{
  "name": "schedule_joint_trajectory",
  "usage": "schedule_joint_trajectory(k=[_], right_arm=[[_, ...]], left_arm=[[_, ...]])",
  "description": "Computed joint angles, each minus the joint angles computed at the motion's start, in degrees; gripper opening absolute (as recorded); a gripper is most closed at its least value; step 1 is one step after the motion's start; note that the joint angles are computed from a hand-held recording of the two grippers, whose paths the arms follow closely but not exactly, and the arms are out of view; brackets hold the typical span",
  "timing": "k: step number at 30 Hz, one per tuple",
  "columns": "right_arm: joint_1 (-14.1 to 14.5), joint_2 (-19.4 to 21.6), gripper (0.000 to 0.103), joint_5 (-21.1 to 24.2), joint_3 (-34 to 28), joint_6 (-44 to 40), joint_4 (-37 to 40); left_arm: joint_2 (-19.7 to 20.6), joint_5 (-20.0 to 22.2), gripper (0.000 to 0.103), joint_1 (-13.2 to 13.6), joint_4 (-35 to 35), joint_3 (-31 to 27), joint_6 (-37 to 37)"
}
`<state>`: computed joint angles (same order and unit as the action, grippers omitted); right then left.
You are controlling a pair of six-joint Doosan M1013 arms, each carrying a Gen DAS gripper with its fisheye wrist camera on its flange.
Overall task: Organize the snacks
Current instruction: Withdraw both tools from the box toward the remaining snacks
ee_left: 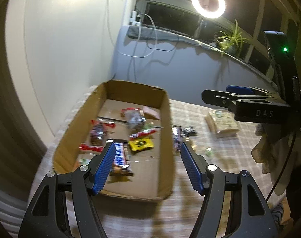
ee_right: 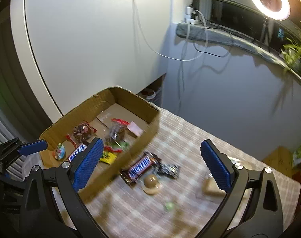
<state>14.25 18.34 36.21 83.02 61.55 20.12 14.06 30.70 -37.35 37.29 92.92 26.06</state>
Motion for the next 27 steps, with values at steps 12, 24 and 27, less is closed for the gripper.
schedule_joint_trajectory(k=[12, 24, 27], right_arm=[[-4.95, -3.35, 0.100, 0.31, 5.58, -8.05, 5.94], [-6.40, -0.66, 0.055, 7.75, 7.26, -21.59, 10.74], [-6.80, 0.96, 0.047, 9.95, 6.33, -22.30, 12.17]], left_arm=[[2.29, -0.79, 0.067, -2.59, -4.91, -2.64, 6.74], [6.53, 1.82, 0.034, -2.91, -11.25, -7.40, 12.64], [7.97, 2.74, 0.033, -2.92, -12.16, -8.85, 13.00]])
